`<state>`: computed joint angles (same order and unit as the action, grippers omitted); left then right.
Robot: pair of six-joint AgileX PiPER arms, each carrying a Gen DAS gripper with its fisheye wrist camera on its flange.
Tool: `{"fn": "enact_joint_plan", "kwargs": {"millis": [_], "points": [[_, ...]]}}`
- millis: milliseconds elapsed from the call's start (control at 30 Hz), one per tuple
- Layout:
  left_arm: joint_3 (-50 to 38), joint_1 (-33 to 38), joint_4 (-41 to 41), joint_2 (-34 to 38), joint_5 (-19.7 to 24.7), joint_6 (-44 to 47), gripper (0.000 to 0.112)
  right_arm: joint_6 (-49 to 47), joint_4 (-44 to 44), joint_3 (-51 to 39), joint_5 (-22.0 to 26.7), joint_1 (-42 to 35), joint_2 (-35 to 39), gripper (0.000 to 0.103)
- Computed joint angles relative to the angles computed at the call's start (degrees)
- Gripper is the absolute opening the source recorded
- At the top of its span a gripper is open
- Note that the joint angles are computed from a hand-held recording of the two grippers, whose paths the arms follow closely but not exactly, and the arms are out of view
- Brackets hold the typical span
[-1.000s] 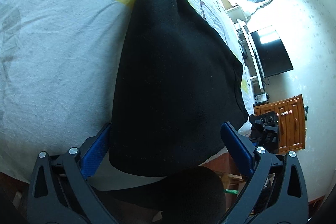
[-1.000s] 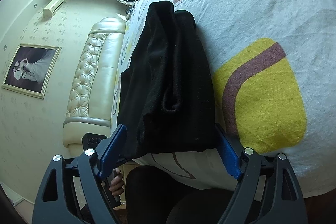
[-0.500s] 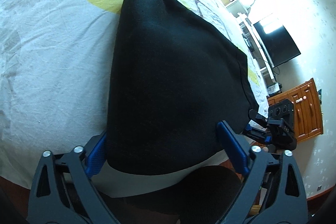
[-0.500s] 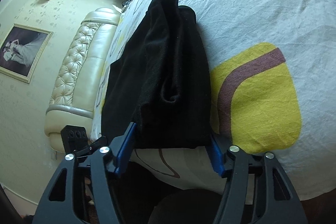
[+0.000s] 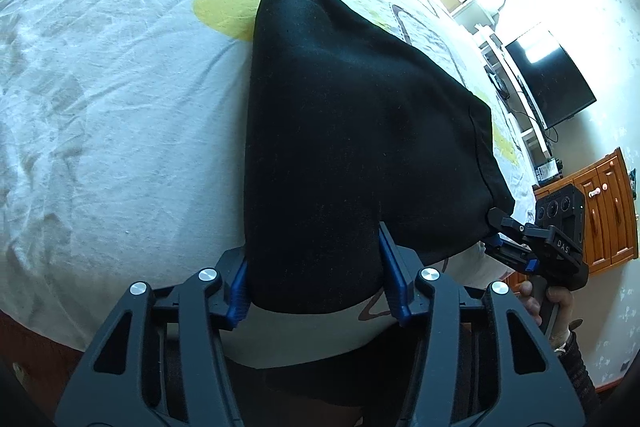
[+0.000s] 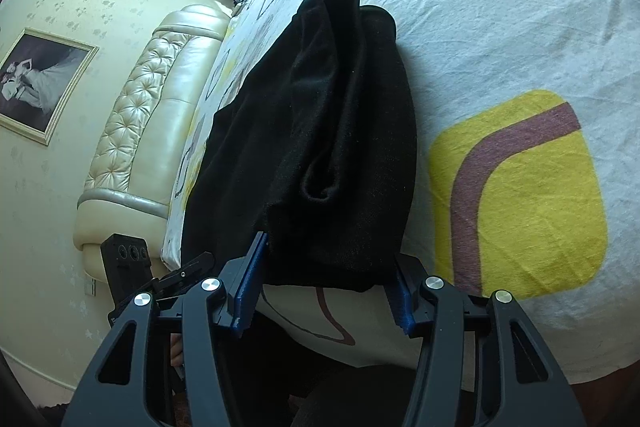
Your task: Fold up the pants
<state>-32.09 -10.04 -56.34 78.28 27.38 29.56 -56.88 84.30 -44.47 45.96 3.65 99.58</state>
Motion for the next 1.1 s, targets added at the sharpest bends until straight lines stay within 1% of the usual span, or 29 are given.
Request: {"fn": "enact_joint_plan", "kwargs": {"millis": [167, 233, 300, 400, 433, 467, 533, 567, 633, 667, 700, 767, 800, 833, 900, 1000, 1100], "points": [[1.12, 4.42, 2.81, -2.73, 2.29, -1.07, 0.05, 1.2, 0.42, -2.38, 0.0, 3.21, 1.28, 0.054], [1.68, 7.53, 3.52, -3.92, 4.23, -0.5, 0.05, 0.93, 0.8, -3.31, 0.77, 3.97, 2.32, 0.054], [2.31, 11.39, 3.53, -4.7, 6.41, 1.38, 0.05, 0.8, 0.92, -4.48, 1.1, 5.23, 3.48, 0.054], [2.53, 14.56, 2.78, -4.52, 8.16, 3.9, 0.051, 1.69, 0.08, -6.33, 0.66, 6.9, 4.8, 0.054], [2.43, 15.51, 1.85, -3.91, 9.32, 6.11, 0.052, 1.82, -0.42, -6.5, 0.37, 6.83, 5.03, 0.054], [2.25, 16.52, 1.17, -3.35, 10.45, 8.16, 0.056, 2.23, -0.89, -6.72, 0.38, 6.73, 5.33, 0.054], [1.92, 18.54, -0.39, -2.39, 13.49, 12.19, 0.062, 2.55, -1.23, -6.55, 1.85, 5.39, 6.08, 0.054], [2.08, 20.19, -1.07, -2.58, 15.35, 13.89, 0.066, 2.35, -0.99, -6.32, 3.53, 4.4, 6.54, 0.057], [2.37, 23.73, -1.89, -3.44, 19.19, 16.39, 0.07, 2.52, -1.25, -6.15, 6.28, 2.7, 6.73, 0.066], [2.56, 26.29, -1.96, -4.17, 21.66, 17.97, 0.076, 2.6, -1.6, -5.83, 7.13, 1.79, 6.23, 0.068], [2.69, 28.77, -2.16, -4.88, 23.48, 19.41, 0.078, 2.93, -2.09, -5.57, 7.2, 1.18, 5.35, 0.07], [3.01, 35.33, -4.58, -5.27, 28.5, 25.34, 0.08, 3.19, -3.08, -5.3, 6.47, -0.36, 3.88, 0.073], [2.95, 38.65, -5.8, -4.92, 30.91, 28.67, 0.085, 3.32, -3.42, -5.53, 6.11, -1.11, 3.56, 0.075], [3.23, 41.32, -6.59, -4.48, 31.81, 31.63, 0.087, 3.59, -3.7, -6.07, 5.84, -1.88, 3.6, 0.075], [2.04, 42.03, -8.24, -2.09, 30.64, 33.79, 0.09, 3.54, -2.48, -7.39, 5.85, -3.4, 4.9, 0.075], [-1.91, 37.84, -9.93, 4.53, 25.93, 31.45, 0.09, 5.32, -1.64, -12.31, 5.41, -3.67, 8.77, 0.075], [-7.2, 33.24, -11.8, 11.08, 23.72, 29.2, 0.09, 7.08, -1.47, -18.32, 4.65, -2.67, 13.46, 0.075]]}}
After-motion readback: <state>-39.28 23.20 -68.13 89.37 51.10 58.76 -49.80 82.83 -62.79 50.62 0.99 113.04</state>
